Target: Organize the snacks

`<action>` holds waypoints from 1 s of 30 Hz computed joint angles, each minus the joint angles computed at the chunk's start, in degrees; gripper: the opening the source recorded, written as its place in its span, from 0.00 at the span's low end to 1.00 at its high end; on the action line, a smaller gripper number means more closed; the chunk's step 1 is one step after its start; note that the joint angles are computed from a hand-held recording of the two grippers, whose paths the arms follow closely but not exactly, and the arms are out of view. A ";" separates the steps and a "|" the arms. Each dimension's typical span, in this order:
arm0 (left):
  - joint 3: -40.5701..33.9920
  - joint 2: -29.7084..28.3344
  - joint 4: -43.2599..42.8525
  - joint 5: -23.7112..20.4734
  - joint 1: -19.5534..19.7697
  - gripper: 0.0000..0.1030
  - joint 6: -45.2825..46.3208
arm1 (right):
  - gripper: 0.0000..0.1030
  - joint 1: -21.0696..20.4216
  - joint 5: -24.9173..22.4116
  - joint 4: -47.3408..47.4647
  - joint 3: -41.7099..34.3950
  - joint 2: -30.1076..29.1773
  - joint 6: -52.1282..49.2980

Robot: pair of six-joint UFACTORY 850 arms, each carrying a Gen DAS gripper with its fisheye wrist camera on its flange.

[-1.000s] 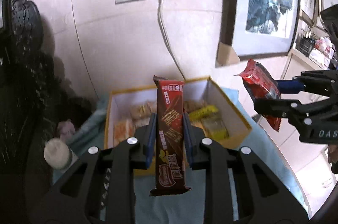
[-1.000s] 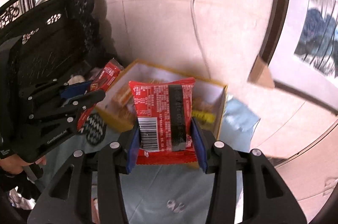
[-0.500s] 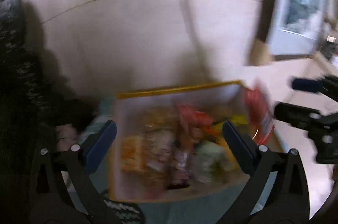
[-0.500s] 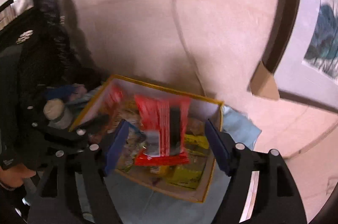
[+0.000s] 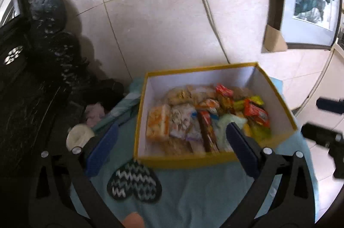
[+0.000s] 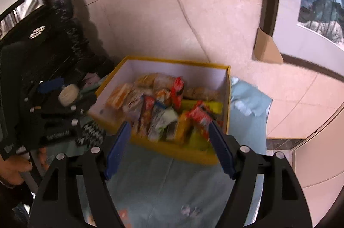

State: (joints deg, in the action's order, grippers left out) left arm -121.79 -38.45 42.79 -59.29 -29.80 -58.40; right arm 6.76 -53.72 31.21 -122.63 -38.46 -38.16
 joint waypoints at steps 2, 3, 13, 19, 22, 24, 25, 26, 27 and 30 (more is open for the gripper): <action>3.84 3.50 -0.34 1.78 -1.46 0.98 -1.89 | 0.73 -0.75 0.91 2.18 6.79 4.63 -2.49; 5.58 4.98 0.11 2.40 -2.26 0.98 -2.86 | 0.73 -1.24 1.34 3.32 11.02 7.74 -3.75; 16.74 14.90 1.91 -3.50 -12.11 0.98 -7.27 | 0.87 -4.46 6.33 6.25 35.18 29.20 -8.75; 22.80 20.69 4.19 -5.75 -15.84 0.98 -13.13 | 0.92 -6.39 7.07 7.27 42.83 37.20 -10.78; 24.37 22.48 4.59 -5.40 -16.31 0.98 -15.56 | 0.96 -7.23 7.55 7.82 45.06 39.55 -10.79; 24.08 22.44 5.09 -6.49 -16.61 0.98 -16.11 | 0.99 -7.34 7.83 7.65 45.49 40.15 -10.24; 23.87 22.31 5.23 -6.97 -16.69 0.98 -16.25 | 0.99 -7.51 7.89 7.80 45.69 40.43 -9.85; 23.54 22.12 5.45 -7.66 -16.94 0.98 -16.37 | 0.99 -7.62 7.89 7.83 45.80 40.58 -9.44; 23.61 22.20 5.59 -7.80 -17.07 0.98 -16.43 | 0.99 -7.66 7.81 7.48 45.74 40.55 -9.03; 23.50 22.21 5.66 -7.95 -17.23 0.98 -16.29 | 0.99 -7.33 8.31 5.49 45.99 40.85 -7.21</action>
